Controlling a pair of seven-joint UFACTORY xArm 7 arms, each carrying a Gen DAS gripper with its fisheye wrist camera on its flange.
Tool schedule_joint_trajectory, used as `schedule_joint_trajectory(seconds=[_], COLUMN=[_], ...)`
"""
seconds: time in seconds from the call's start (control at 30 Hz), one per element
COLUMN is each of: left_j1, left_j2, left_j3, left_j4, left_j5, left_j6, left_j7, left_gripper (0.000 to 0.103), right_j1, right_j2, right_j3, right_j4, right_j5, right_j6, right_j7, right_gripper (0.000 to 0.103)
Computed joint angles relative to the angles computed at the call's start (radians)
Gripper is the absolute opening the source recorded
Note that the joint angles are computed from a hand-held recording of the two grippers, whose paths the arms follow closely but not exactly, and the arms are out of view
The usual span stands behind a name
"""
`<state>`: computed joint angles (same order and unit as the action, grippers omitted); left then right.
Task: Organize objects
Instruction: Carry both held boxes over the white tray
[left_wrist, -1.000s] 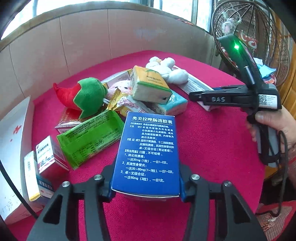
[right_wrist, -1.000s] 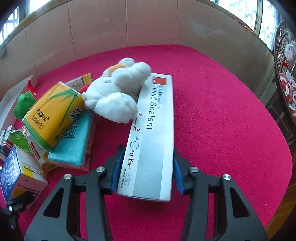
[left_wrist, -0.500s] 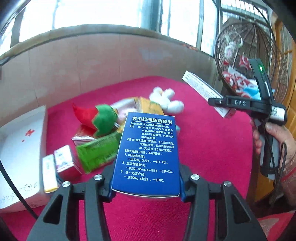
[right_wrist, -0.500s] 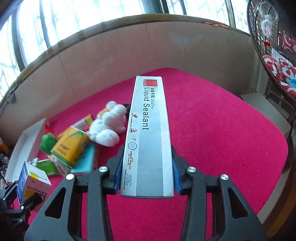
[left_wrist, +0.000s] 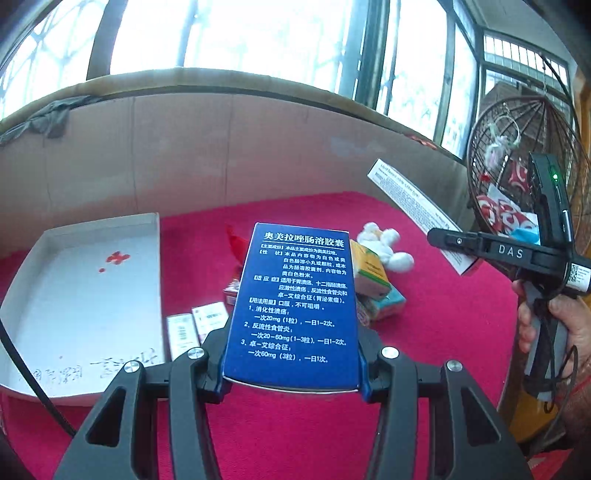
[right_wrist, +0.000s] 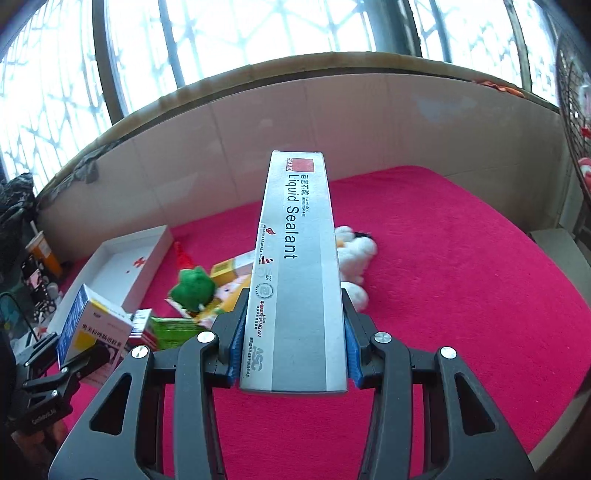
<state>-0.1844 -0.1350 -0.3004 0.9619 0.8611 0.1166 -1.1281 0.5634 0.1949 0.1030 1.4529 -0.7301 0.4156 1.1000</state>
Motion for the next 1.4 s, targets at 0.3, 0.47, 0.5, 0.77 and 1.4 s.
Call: schedule_joint_trajectory(seconds=[0.3,0.47,0.5,0.77,1.4], left_j1=[0.125,0.216,0.228,0.313,0.399], left_j2=[-0.101,-0.155,-0.164,-0.223,-0.309], left_j3=[-0.031,-0.077,-0.083,-0.124,-0.137], left_j4=[-0.086,-0.140,-0.150,-0.212,-0.320], left_j5=[0.017,-0.030,-0.043,-0.142,-0.401], left_j6=[-0.043,-0.077,-0.083,-0.126,-0.157], left_j7=[-0.090,-0.088,-0.083,-0.035,0.123], left_gripper=[0.050,0.050,0.050,0.050,0.050], right_j1=[0.049,0.087,0.093,0.139,0.207], right_j2=[0.088,0.136,0.146,0.205,0.397], right_j3=[0.006,-0.006,-0.006,-0.022,-0.031], right_j4=[0.130,0.203,0.217,0.299,0.581], right_j5=[0.072,0.102,0.116,0.188,0.371], right_j6=[0.025,0.041,0.044,0.067,0.144], right_j7=[-0.127,-0.172,-0.185,-0.259,-0.429], right_gripper=[0.042,0.042,0.042,0.042,0.042])
